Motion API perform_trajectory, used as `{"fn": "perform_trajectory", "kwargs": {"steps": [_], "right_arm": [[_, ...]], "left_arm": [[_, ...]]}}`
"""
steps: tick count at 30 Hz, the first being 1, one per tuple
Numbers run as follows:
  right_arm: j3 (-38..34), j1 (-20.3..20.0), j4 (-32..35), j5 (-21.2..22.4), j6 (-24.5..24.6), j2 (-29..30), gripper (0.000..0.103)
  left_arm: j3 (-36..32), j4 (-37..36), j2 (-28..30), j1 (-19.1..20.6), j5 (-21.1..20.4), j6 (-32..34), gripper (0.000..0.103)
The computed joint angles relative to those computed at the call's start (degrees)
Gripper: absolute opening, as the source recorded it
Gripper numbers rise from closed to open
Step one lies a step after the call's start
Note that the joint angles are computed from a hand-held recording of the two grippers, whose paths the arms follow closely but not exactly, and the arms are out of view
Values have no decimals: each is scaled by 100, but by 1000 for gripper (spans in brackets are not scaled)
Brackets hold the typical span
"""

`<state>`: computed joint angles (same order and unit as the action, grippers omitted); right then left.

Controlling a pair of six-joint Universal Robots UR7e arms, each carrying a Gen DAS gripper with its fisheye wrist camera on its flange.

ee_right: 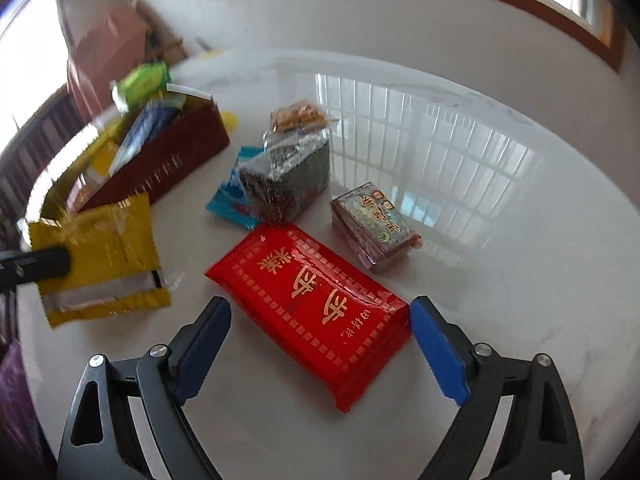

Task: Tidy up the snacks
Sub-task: 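Move the right tool toward the red packet with gold characters, then close the right tool on the red packet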

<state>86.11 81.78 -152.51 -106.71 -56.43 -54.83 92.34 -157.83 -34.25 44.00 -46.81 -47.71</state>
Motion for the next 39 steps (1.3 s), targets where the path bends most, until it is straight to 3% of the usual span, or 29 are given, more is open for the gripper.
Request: {"fn": "perform_trajectory", "kwargs": {"steps": [4,7,12,16,18,21,24,27,30,31,32,34,36,37,39], "right_arm": [[-89,-15,100,42,-62,-56,89],[-364,-16,597,5,9,40,89],[-477,59,775,-146,-253,174,91],[-484,176,753,-494,-665,268,92],[-584,202,1134,-607,-591,260,93],[-414,218,1342,-785,-744,73,85],[-84,174,1423,-869,-869,-272,62],[210,80,1336,-912,-863,-573,61],[297,-1,1372,-569,-586,-783,62],[249,6,1433,-438,-434,-791,66],[226,28,1368,-430,-391,-768,77],[225,126,919,-510,-442,-645,85],[57,189,1155,-519,-277,-523,89],[-28,213,1293,-585,-223,-456,97],[-11,303,900,-934,-418,-259,98]], "left_arm": [[2,17,-10,-2,20,-8,15],[-7,25,-11,10,7,-10,15],[-26,32,-2,13,-5,21,15],[-57,61,11,10,-15,76,15],[-62,76,6,14,-31,70,15],[-67,94,-11,19,-45,52,15],[-56,71,-24,13,-25,79,15],[-31,36,-41,19,-51,86,15],[-15,9,-48,19,-63,102,15],[-19,17,-50,22,-83,101,15],[-33,37,-48,24,-101,108,15],[-55,66,-46,16,-109,157,15],[-69,74,-51,12,-117,187,15],[-74,72,-52,16,-120,202,15],[-81,63,-52,23,-131,228,15]]}}
